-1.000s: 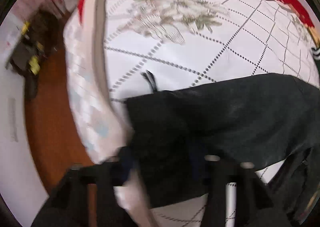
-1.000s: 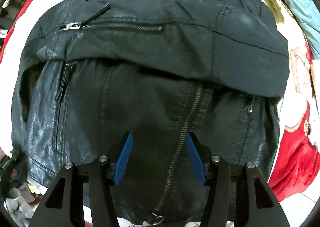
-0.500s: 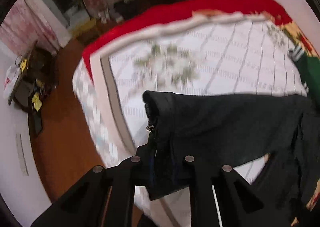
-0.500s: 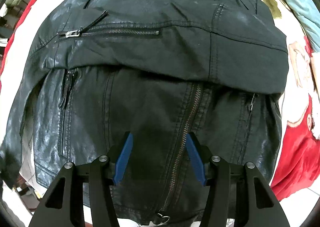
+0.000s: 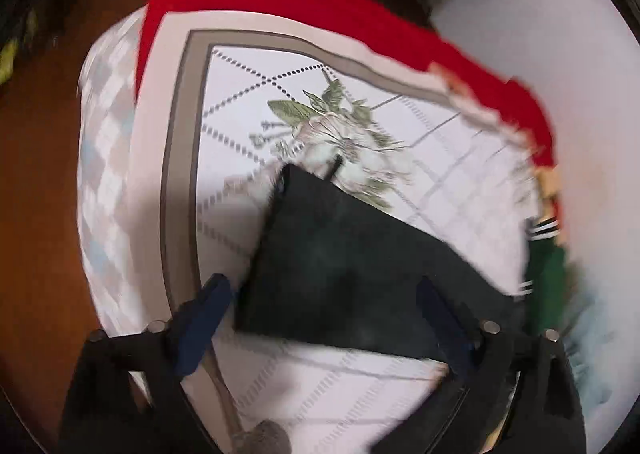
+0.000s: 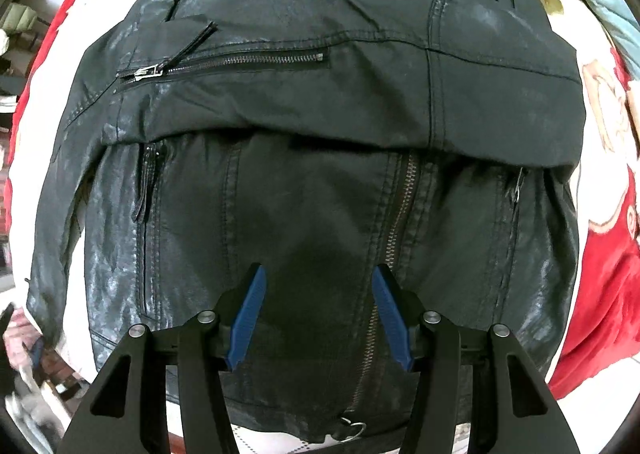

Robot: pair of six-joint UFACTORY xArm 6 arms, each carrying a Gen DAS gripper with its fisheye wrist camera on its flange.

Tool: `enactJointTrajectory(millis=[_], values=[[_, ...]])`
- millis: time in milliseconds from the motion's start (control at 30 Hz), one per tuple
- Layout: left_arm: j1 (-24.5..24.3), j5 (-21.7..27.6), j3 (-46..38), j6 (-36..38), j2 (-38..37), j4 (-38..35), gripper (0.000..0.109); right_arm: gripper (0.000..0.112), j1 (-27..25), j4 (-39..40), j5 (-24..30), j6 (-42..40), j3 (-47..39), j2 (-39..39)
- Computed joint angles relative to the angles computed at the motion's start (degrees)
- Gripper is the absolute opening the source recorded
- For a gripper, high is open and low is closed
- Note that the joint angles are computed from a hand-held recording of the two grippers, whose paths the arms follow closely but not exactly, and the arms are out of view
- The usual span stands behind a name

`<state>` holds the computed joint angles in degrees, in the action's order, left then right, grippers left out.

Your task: Fold large clothes

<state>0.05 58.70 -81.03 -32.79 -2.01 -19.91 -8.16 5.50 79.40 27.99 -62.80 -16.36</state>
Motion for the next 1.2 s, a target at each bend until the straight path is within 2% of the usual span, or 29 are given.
enactJointTrajectory(millis=[167, 233, 333, 467, 500, 533, 567, 600, 633, 667, 700, 733, 900, 967, 1000, 1100, 1133, 1200], values=[[-1.8, -3.9, 10.8, -4.7, -4.9, -6.7, 0.095, 0.058, 0.1, 0.9, -0.5, 1.6, 0.1, 0.9], [-2.8, -8.4, 14.4, -8.0, -5.7, -7.4, 0.094, 0.058, 0.6, 0.9, -0.5, 2.0, -0.8, 2.0], [-4.5, -11.7, 14.4, -13.5, -4.5, -0.6, 0.094, 0.058, 1.6, 0.4, -0.5, 2.4, -2.7, 3.8], [-6.0, -8.9, 10.4, -22.9, -1.6, 9.8, 0.094, 0.058, 1.9, 0.3, -0.9, 2.5, -5.4, 6.5], [-6.7, -6.9, 8.2, -25.6, -0.4, 13.4, 0.088, 0.058, 2.0, 0.4, -1.0, 2.7, -5.9, 7.0], [-7.8, -2.5, 4.6, -28.3, 1.8, 18.7, 0.071, 0.058, 2.1, 0.4, -1.1, 3.2, -6.7, 7.9], [-8.8, 3.2, 0.4, -29.5, 4.2, 22.6, 0.064, 0.058, 2.3, 0.2, -1.2, 3.7, -7.3, 8.4], [-9.7, 6.6, -2.2, -31.3, 5.6, 25.8, 0.054, 0.058, 2.9, 0.2, -1.6, 4.5, -7.5, 8.8], [-10.0, 7.5, -3.2, -32.4, 6.1, 27.4, 0.039, 0.058, 2.9, 0.1, -2.0, 4.7, -8.1, 9.3], [-10.3, 8.3, -4.0, -33.1, 6.3, 29.2, 0.029, 0.058, 3.1, -0.2, -2.5, 5.1, -8.7, 9.9], [-10.2, 8.2, -4.5, -33.0, 6.5, 30.0, 0.015, 0.058, 3.8, -0.6, -3.1, 5.9, -9.5, 11.1], [-9.8, 7.2, -4.5, -32.1, 6.3, 29.7, 0.011, 0.058, 3.8, -1.1, -3.1, 6.0, -10.5, 11.9], [-10.2, 6.9, -10.3, -25.6, 7.5, 33.1, 0.007, 0.058, 3.9, -6.4, -2.6, 6.2, -13.1, 13.6], [-11.5, 7.0, -14.4, -22.0, 8.6, 35.9, 0.007, 0.069, 4.3, -10.2, -4.1, 5.7, -13.8, 14.4], [-12.4, 7.4, -17.4, -20.2, 9.8, 37.5, 0.007, 0.076, 5.0, -14.6, -5.2, 6.1, -14.2, 14.7], [-16.2, 9.4, -28.8, -12.7, 15.3, 42.5, 0.006, 0.079, 6.2, -23.1, -5.9, 6.3, -16.8, 17.1], [-17.5, 9.6, -31.4, -10.5, 16.5, 43.7, 0.006, 0.084, 6.0, -23.7, -5.6, 5.7, -18.0, 18.3], [-19.8, 9.4, -36.7, -6.1, 19.2, 45.1, 0.006, 0.086, 5.4, -24.0, -6.0, 4.9, -18.9, 19.7]])
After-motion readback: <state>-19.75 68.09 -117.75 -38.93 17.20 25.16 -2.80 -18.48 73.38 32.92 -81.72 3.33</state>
